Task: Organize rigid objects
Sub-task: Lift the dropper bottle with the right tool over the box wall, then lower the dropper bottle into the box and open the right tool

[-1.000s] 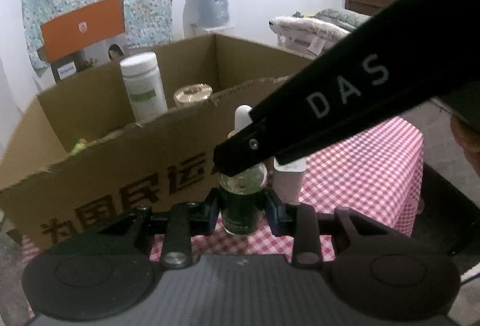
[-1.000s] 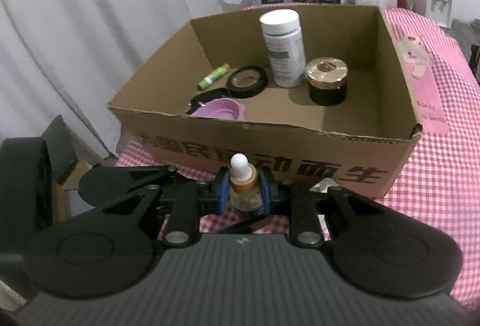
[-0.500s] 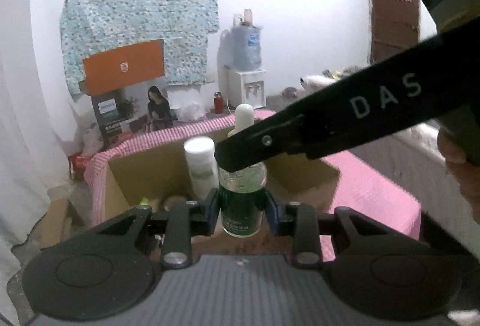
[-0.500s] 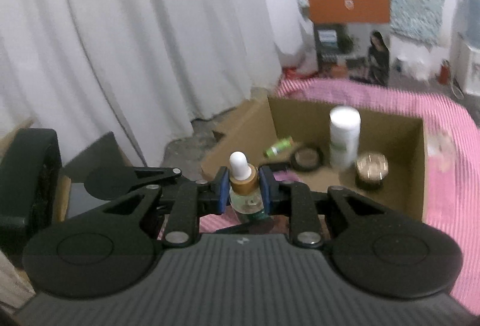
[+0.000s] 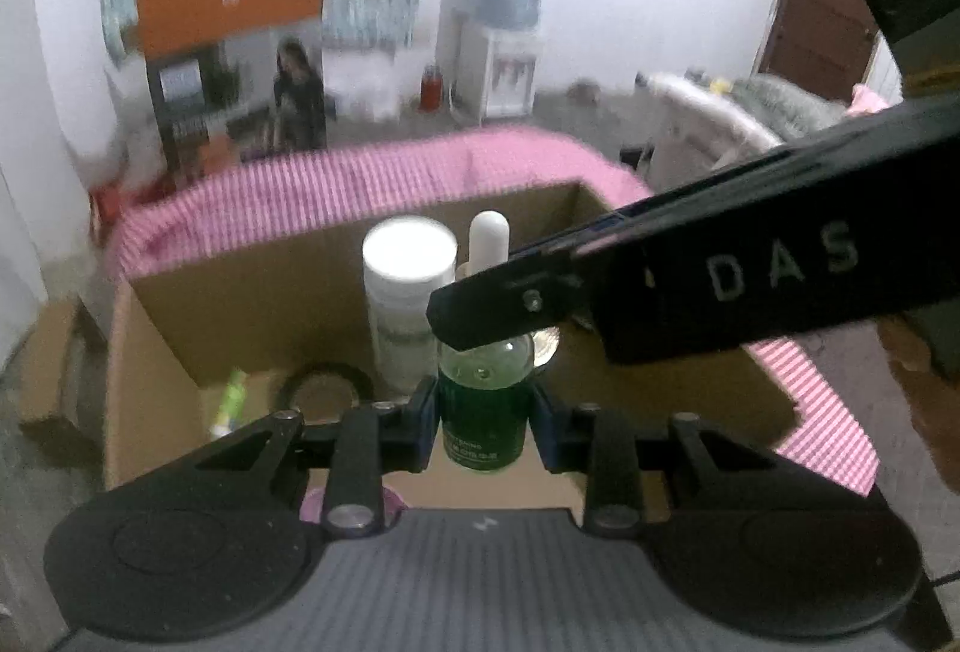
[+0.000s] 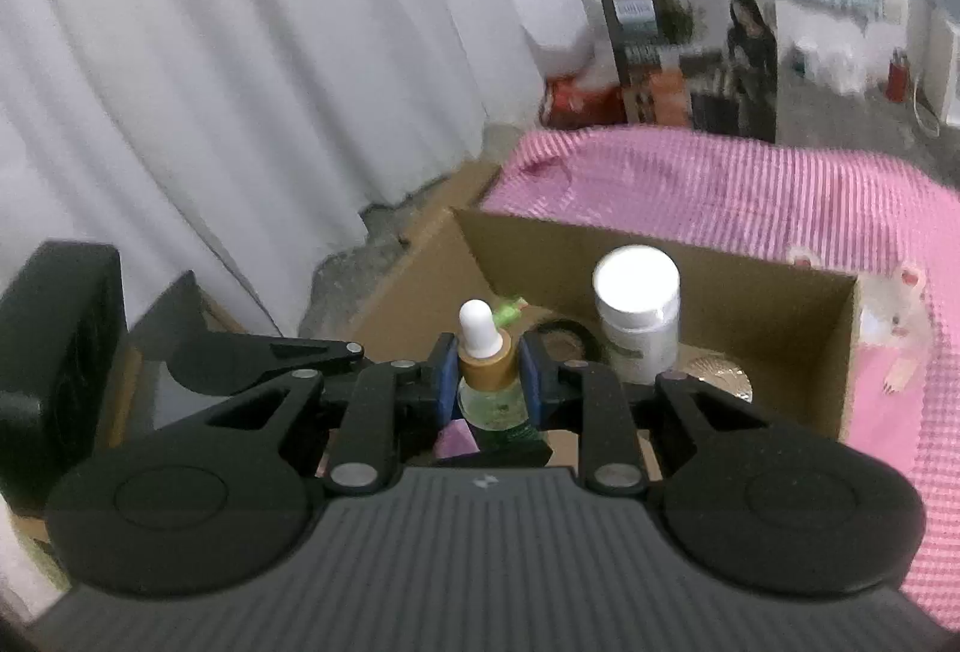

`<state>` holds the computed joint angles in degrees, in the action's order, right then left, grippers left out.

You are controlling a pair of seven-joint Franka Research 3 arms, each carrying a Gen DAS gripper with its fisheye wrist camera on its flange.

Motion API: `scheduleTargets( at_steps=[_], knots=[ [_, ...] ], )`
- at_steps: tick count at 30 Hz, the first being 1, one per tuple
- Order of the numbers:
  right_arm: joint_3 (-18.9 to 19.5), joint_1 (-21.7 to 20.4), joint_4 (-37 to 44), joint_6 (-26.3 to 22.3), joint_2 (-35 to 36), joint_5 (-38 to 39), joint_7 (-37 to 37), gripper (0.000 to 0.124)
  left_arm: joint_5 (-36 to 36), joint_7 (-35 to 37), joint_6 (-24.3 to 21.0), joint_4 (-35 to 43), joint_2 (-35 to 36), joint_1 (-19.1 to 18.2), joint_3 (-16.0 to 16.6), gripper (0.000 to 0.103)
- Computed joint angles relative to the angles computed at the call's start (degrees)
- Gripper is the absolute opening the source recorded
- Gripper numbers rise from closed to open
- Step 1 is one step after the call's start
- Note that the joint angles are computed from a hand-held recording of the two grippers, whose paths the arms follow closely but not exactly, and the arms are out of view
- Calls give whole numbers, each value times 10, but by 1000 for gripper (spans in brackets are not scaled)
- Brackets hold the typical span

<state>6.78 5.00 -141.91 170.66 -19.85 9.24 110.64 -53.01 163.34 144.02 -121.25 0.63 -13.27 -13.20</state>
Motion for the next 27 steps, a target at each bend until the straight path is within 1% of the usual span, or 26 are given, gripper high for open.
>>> scheduleTargets(
  at_steps=[3,6,9,11,13,15,19,21,22,23,24,26,27],
  knots=[
    [-43,34,14,4,40,43,-43,21,71,-71,-10,40,43,0,-5,33],
    [-76,61,28,8,71,96,-96,21,127,-114,-13,69,74,5,-14,33],
    [-88,73,36,8,90,144,-139,20,170,-143,-24,87,92,13,-24,34],
    [-95,80,45,6,106,182,-174,20,182,-151,-28,89,96,20,-29,33],
    [-95,77,57,-2,121,202,-196,20,187,-151,-27,92,100,26,-35,36],
    [-84,66,60,-5,131,198,-195,21,192,-147,-29,93,103,31,-39,40],
    [-72,57,62,-10,142,194,-193,22,187,-138,-28,90,101,36,-46,40],
    [-69,54,66,-15,147,195,-189,24,176,-126,-29,86,96,40,-48,46],
    [-65,47,66,-18,149,174,-171,25,173,-123,-26,85,96,38,-49,49],
    [-60,41,65,-19,149,149,-149,26,162,-112,-19,79,90,40,-50,54],
    [-58,39,64,-18,148,138,-139,29,153,-100,-14,73,85,40,-51,60],
    [-57,41,59,-10,140,137,-132,37,126,-75,-1,56,68,41,-50,66],
    [-55,39,54,-5,134,130,-123,46,110,-61,2,48,58,42,-48,69]
  ],
)
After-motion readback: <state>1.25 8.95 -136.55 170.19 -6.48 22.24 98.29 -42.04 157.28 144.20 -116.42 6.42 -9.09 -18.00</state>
